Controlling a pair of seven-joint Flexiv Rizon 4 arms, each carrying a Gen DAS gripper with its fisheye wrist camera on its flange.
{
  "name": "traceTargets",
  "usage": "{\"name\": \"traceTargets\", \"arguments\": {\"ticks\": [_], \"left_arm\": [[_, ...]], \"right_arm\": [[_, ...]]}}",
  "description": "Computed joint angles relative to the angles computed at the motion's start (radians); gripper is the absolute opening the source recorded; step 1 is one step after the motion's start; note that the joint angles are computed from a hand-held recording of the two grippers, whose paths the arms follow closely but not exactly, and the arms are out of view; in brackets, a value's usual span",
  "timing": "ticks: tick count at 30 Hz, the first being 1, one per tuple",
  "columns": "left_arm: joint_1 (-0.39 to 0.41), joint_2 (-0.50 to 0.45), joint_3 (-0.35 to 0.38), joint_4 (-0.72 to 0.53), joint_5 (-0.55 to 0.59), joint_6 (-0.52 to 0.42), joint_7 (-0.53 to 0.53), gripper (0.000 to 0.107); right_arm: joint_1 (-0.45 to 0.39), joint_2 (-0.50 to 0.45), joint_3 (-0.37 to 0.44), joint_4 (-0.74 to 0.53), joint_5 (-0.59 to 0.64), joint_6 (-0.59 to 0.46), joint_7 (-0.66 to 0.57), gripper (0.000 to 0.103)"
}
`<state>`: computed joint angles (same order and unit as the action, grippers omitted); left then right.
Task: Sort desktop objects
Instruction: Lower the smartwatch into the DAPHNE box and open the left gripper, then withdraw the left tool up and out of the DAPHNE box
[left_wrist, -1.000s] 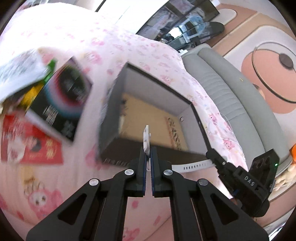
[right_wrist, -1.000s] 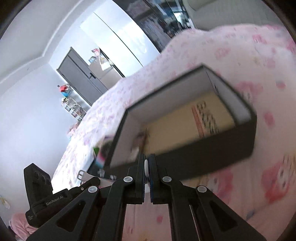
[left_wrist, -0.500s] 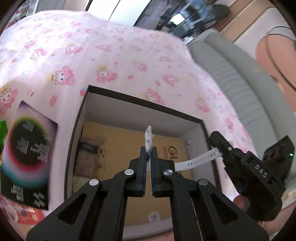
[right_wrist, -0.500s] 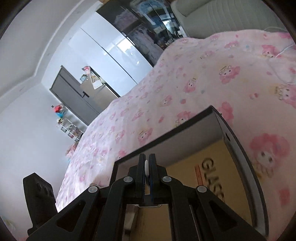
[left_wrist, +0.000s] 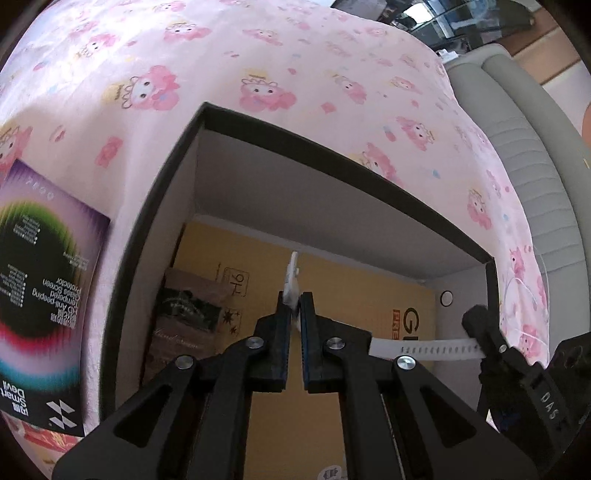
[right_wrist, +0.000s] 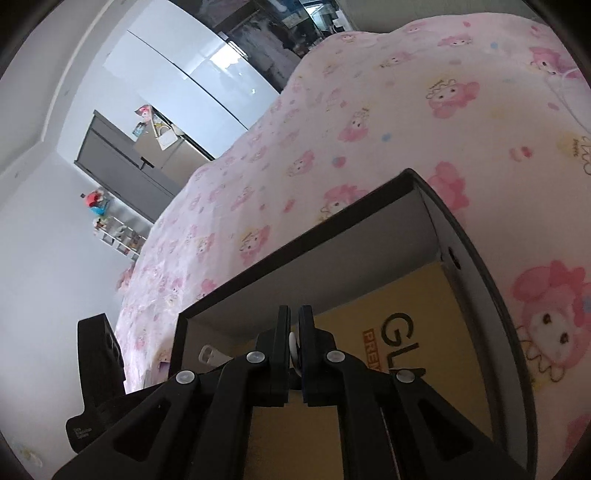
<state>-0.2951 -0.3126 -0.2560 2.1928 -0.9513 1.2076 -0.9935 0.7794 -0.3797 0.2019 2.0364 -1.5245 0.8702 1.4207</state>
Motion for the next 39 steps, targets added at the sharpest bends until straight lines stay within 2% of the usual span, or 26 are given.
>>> {"name": "traceTargets", "arguments": {"ticks": [2, 4, 6, 7, 11, 17, 21, 25, 28, 33, 39], "left_arm": [[0.003, 0.008, 0.004, 0.008, -0.006, -0.004, -0.006, 0.003], [0.005, 0.018, 0.014, 0.014, -0.001, -0.015, -0.018, 0.004], [0.007, 0.032, 0.027, 0.021, 0.022, -0.042, -0.031, 0.007], [0.009, 0.038, 0.031, 0.025, 0.026, -0.054, -0.033, 0.009], [0.021, 0.064, 0.054, 0.028, 0.045, -0.14, -0.055, 0.018], [0.016, 0.1, 0.093, 0.042, 0.14, -0.203, -0.124, 0.019], [0.012, 0.111, 0.089, 0.049, 0.144, -0.212, -0.097, 0.019], [0.008, 0.077, 0.087, 0.013, 0.194, -0.277, -0.113, 0.018], [-0.001, 0.04, 0.074, -0.011, 0.213, -0.302, -0.139, 0.018], [-0.016, -0.005, 0.051, -0.034, 0.211, -0.279, -0.17, 0.018], [-0.004, 0.002, 0.023, -0.024, 0.108, -0.252, -0.142, 0.018]], "right_arm": [[-0.009, -0.005, 0.005, -0.001, 0.036, 0.024, -0.022, 0.006], [-0.009, -0.007, 0.009, -0.001, 0.086, 0.035, -0.051, 0.014], [-0.001, -0.007, 0.012, -0.001, 0.147, 0.029, -0.078, 0.038], [0.006, -0.004, 0.013, 0.0, 0.173, 0.019, -0.095, 0.041], [0.034, 0.008, 0.02, -0.004, 0.275, -0.033, -0.167, 0.044], [0.062, 0.037, 0.024, 0.01, 0.316, -0.058, -0.189, 0.045], [0.097, 0.043, 0.045, -0.021, 0.403, -0.176, -0.267, 0.046], [0.119, 0.055, 0.039, -0.025, 0.361, -0.223, -0.254, 0.046], [0.108, 0.061, 0.041, -0.02, 0.334, -0.212, -0.264, 0.046], [0.03, 0.026, 0.006, 0.004, 0.197, 0.056, -0.179, 0.046], [-0.001, -0.031, -0.015, -0.015, 0.202, 0.227, -0.159, 0.046]]}}
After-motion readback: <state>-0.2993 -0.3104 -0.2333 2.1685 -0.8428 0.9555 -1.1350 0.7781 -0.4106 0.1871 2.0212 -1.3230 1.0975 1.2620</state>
